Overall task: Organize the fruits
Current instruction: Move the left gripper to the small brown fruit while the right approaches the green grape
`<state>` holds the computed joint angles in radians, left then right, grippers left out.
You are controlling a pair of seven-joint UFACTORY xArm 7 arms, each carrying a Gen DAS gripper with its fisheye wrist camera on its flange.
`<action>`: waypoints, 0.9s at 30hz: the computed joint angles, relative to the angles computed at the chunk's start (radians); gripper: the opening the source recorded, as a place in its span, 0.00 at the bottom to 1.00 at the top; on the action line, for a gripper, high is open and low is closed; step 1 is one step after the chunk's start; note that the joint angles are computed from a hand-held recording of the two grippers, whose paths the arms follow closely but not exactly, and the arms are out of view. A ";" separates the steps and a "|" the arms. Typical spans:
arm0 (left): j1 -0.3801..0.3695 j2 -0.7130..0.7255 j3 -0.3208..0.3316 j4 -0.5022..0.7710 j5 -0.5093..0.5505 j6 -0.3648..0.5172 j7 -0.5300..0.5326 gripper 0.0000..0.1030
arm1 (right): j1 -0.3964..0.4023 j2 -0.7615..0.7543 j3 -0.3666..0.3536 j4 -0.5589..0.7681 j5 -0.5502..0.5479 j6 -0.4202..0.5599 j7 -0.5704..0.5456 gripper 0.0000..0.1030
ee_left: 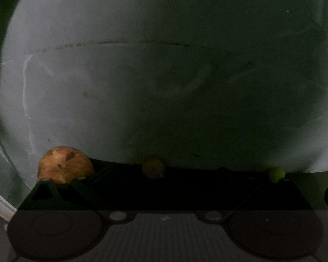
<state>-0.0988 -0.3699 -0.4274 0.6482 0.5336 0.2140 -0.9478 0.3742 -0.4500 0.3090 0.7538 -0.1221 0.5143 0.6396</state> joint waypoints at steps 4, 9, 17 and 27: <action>0.024 0.009 -0.015 -0.006 0.028 -0.022 -0.014 0.96 | -0.026 0.041 0.023 0.016 -0.036 -0.010 0.047 0.98; 0.061 0.029 -0.052 0.015 0.086 -0.025 -0.049 0.96 | -0.060 0.089 0.054 0.041 -0.120 -0.013 0.132 0.91; 0.085 0.020 -0.083 0.011 0.215 -0.014 -0.145 0.88 | -0.060 0.157 0.064 0.064 -0.236 -0.008 0.267 0.85; 0.028 0.049 -0.025 0.005 0.244 -0.026 -0.136 0.59 | -0.034 0.180 0.039 0.049 -0.290 -0.018 0.320 0.83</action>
